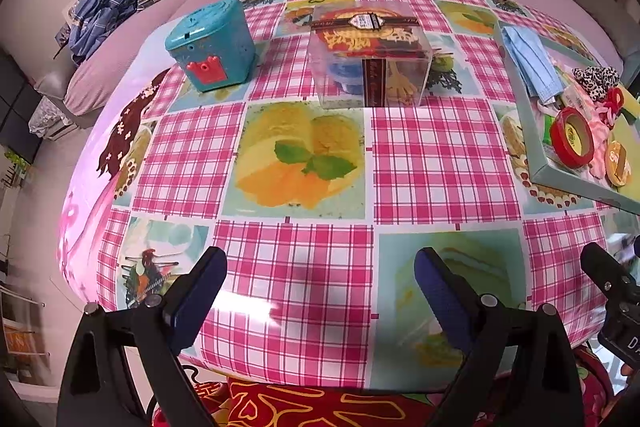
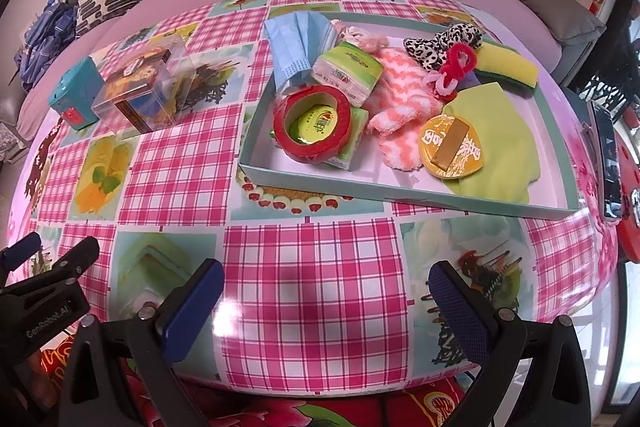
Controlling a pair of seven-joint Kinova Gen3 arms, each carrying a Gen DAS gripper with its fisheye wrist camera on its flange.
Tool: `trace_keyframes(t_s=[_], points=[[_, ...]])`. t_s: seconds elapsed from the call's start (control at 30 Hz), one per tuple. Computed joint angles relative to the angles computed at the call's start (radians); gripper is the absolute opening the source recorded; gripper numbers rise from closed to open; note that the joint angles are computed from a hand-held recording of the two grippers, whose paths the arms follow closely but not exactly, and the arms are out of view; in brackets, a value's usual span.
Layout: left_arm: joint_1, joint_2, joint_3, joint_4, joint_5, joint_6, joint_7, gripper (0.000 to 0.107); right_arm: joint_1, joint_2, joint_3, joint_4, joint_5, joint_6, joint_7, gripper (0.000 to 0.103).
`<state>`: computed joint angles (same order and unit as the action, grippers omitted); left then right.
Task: Organize soft objects
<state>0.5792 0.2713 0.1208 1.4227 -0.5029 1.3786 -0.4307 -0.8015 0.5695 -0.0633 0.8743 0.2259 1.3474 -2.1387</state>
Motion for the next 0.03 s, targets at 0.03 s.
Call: trace_keyframes(t_s=[0.03], points=[[-0.004,-0.001,0.001,0.001,0.006,-0.004,-0.004,0.095,0.0,-0.001,0.0,0.002,0.0,0.0,0.001,0.103]])
